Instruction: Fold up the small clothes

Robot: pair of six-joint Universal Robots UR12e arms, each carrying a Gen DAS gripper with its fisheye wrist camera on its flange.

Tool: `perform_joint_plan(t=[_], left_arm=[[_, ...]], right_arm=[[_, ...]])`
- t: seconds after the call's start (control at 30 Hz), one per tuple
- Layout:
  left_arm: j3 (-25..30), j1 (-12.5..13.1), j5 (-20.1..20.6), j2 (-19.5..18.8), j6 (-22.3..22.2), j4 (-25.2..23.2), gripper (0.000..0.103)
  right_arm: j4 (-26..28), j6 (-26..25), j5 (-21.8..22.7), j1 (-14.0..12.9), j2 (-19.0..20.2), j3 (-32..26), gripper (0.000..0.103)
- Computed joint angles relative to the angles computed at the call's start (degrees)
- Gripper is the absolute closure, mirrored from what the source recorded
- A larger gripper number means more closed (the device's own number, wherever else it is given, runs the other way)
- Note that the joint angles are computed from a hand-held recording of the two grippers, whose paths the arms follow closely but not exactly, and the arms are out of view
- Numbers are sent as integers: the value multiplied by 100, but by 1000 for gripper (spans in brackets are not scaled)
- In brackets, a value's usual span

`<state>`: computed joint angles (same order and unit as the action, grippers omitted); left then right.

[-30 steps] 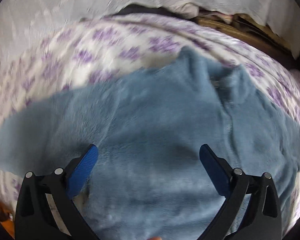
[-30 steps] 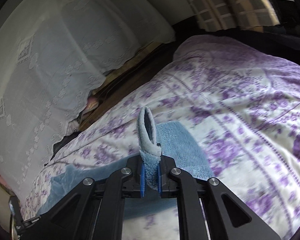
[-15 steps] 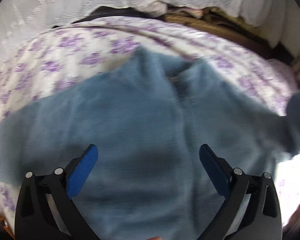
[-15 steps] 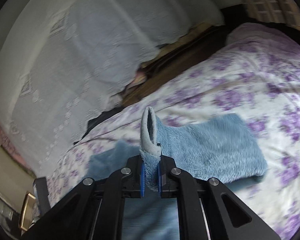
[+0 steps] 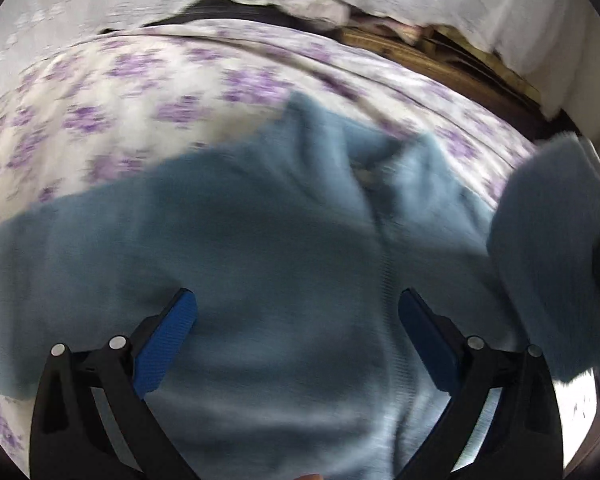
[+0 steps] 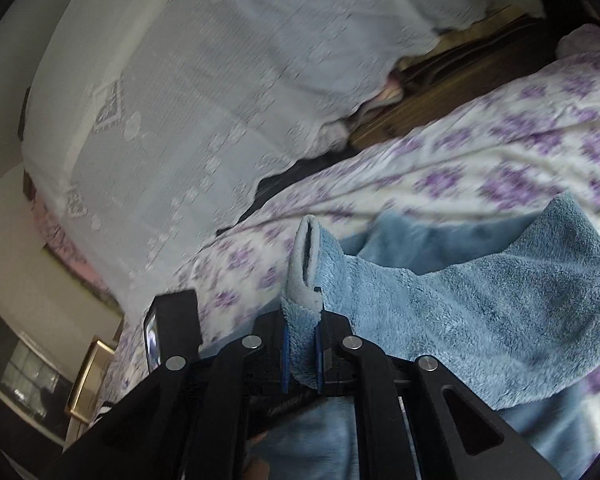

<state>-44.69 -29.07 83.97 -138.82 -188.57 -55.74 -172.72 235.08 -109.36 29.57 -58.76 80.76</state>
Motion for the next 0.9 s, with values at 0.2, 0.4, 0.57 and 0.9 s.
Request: perform_joint_plan(t=[0.2,0.4,0.57,0.9], left_arm=[[-85,207,-317,22,-578,33,4],[-121,185,-366,61,-404,78,4],[-177,287,-1327,106,-324,-82,4],[-460,431,-2810,254,-172,-50,5]], right_arm=[[156,9,549,-53,127,-62,70],[-125,-273,640,-75,-191,329,62],[252,-640,-356,40,-598,763,57],[-1,26,-512,-194,-1099,1734,57]])
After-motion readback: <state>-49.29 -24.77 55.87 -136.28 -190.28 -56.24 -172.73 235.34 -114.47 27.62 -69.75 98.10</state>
